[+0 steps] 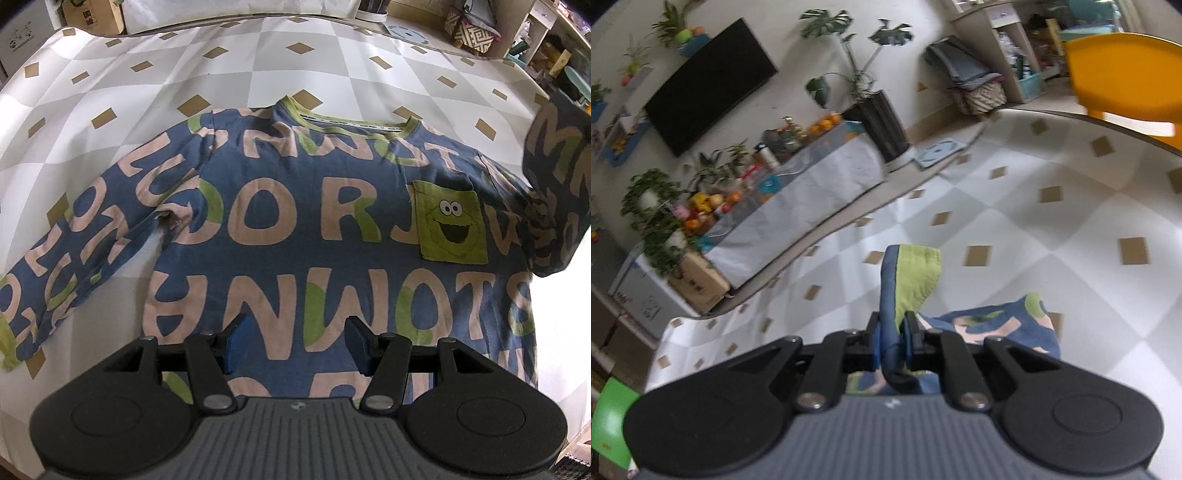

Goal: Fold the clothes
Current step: 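Lift the gripped sleeve cuff off the mat with the right gripper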

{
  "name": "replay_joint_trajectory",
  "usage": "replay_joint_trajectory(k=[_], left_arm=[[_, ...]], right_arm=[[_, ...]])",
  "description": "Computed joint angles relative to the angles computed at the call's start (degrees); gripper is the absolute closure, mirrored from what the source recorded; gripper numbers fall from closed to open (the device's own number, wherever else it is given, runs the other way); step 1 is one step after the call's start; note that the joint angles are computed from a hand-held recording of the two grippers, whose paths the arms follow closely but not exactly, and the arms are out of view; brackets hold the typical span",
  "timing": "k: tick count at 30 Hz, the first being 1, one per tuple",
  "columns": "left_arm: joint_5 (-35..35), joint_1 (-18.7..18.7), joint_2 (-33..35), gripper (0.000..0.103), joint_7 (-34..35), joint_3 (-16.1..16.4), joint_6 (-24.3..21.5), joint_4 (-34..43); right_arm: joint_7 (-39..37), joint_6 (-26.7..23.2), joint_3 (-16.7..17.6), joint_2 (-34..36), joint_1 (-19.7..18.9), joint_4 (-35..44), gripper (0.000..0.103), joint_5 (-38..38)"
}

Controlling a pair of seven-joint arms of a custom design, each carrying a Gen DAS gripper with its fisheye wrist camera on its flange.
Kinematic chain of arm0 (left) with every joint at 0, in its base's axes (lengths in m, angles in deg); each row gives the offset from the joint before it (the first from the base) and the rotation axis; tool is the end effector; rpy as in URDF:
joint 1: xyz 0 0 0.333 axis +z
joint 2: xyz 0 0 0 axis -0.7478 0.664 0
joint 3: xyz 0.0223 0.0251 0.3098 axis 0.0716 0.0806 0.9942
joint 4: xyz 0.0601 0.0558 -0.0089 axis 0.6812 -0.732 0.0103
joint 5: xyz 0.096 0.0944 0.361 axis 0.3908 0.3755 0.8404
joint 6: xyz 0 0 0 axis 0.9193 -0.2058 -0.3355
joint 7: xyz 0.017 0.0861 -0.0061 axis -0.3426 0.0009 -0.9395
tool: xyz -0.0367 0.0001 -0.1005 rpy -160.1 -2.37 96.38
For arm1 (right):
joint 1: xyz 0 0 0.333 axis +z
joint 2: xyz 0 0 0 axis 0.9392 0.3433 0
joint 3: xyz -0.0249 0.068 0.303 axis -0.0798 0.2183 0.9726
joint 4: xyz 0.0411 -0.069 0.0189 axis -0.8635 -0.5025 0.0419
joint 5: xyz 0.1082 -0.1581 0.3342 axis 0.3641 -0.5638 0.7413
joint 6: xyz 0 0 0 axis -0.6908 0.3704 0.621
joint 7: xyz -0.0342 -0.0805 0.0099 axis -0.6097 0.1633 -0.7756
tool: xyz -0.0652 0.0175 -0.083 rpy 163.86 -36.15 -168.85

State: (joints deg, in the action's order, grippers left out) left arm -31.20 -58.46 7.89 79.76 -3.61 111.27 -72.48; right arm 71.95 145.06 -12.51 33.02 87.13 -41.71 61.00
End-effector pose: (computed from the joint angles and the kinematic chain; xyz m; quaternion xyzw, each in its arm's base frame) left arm 0.6213 -0.2044 0.4756 -0.7295 0.6583 -0.1545 0.1028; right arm 0.6675 0.1881 0.5164 -0.4922 0.7343 -0.1569 0.4403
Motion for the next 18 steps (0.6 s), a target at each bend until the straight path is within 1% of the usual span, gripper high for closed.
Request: replay_joint_trajectory(k=[5, 9, 12, 16, 18], left_arm=[[-0.3, 0.5, -0.7, 0.048, -0.6, 0.3, 0.3, -0.8], [-0.6, 0.9, -1.1, 0.048, -1.0, 0.4, 0.4, -1.4], [-1.0, 1.2, -1.2, 0.048, -1.3, 0.4, 0.3, -1.6], [-0.9, 1.5, -1.7, 0.048, -1.6, 0.6, 0.2, -2.1], [-0.8, 1.8, -1.8, 0.048, -2.1, 0.8, 0.0, -2.2]], right_arm=[[-2.0, -0.3, 1.2, 1.8, 0.8, 3.2, 0.092, -0.2], [-2.2, -0.7, 0.7, 3.0, 2.4, 5.2, 0.092, -1.0], [-3.3, -0.7, 2.0, 4.2, 2.3, 6.8, 0.092, 0.0], [-7.6, -0.4, 6.1, 6.2, 0.5, 9.4, 0.092, 3.5], [-9.6, -0.6, 7.0, 7.0, 0.7, 10.6, 0.092, 4.5]])
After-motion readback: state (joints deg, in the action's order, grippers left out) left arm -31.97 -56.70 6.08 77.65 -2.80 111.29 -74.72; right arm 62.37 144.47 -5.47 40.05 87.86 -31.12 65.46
